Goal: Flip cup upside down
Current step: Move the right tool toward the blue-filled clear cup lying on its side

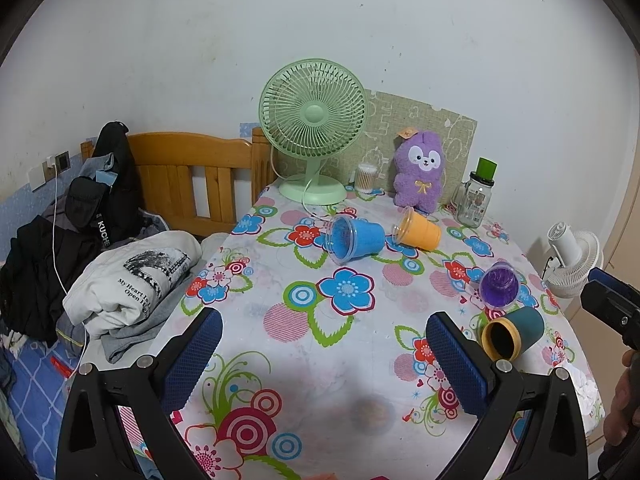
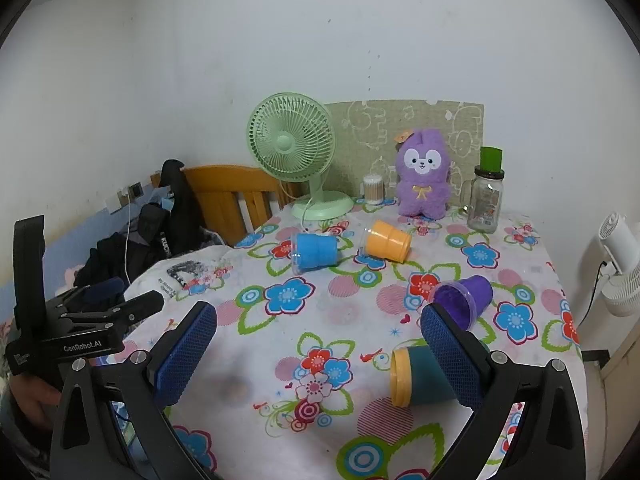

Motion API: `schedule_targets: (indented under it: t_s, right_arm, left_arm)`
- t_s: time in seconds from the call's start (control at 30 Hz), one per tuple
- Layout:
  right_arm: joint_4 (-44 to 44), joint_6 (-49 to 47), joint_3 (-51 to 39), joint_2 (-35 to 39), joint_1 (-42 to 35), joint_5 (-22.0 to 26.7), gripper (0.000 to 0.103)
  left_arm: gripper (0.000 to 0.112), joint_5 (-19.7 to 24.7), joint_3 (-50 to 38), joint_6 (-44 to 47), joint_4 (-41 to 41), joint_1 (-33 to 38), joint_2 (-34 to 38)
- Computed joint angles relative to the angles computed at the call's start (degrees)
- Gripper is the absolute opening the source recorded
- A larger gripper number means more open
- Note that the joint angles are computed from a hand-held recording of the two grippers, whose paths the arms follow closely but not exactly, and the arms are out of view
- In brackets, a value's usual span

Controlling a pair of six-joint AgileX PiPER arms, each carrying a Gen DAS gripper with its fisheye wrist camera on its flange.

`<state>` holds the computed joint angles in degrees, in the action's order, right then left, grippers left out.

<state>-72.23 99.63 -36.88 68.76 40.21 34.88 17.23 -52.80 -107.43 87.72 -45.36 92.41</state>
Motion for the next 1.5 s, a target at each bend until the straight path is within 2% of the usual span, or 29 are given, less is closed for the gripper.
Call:
schedule_targets:
  t_s: [0.2,0.47,0.57,0.67,0.8,0.87,0.93,1.03,1.13,1.2,1.33,1.5]
  right_arm:
    - [1.0,-1.9,-0.1,0.4,-1.3,-1.8,0.103]
    - [7.1,-14.8,-3.1,5.1,-9.6,-9.9,0.103]
    - [12.7,-23.8,-5.3,8.2,-14.2,-14.3,0.103]
    - [25.8,-41.0,-8.6,11.9,-19.0,-18.2,0.103]
    - [39.9,-63.9,-16.3,19.7,-22.7,-18.2,0.103]
    - [47.1,-75.3,-21.6,24.2,-24.1,-16.4,0.103]
    - [54.1,-86.8,-27.8,29.2,-25.5,-13.6,0.103]
    - [63.8,-102.5,-36.8,35.9,-27.9,-9.2,0.103]
    - [71.5,-112.6,-45.4,42.0,-30.0,-5.0,0.103]
    - [75.3,-117.1,-51.3,46.3,-31.3,-2.0,0.103]
    - [76.7,-120.6,-63.8,54.5,-32.2,5.0,0.103]
    - [80.2,-125.3,-86.3,67.7,-34.2,17.5,0.103]
  left_arm:
    - [0.103,0.2,-0.2,-0.7,0.0,-0.2,0.9]
    - [0.103,-1.8,-3.0,3.9,-5.0,1.5,4.8]
    - [0.103,-2.7,-5.5,9.6,-10.7,2.7,7.2]
    - [0.103,-3.3,-8.4,15.3,-16.1,3.7,10.1]
    - [0.103,-3.5,-14.0,26.9,-27.8,5.4,14.9]
    - [0.103,-3.0,-18.3,37.3,-38.3,6.4,17.9]
    - [0.103,-0.9,-22.8,43.0,-44.2,6.8,20.9]
    - [0.103,0.8,-28.7,48.1,-50.1,7.8,24.8]
    - [0.103,4.5,-35.1,53.1,-54.9,8.4,28.8]
    - [0.103,6.1,-39.1,57.0,-59.4,9.4,31.3]
    - [0.103,10.4,-47.2,60.7,-65.3,11.1,36.3]
    - [0.103,15.6,-56.1,64.6,-72.4,12.1,41.9]
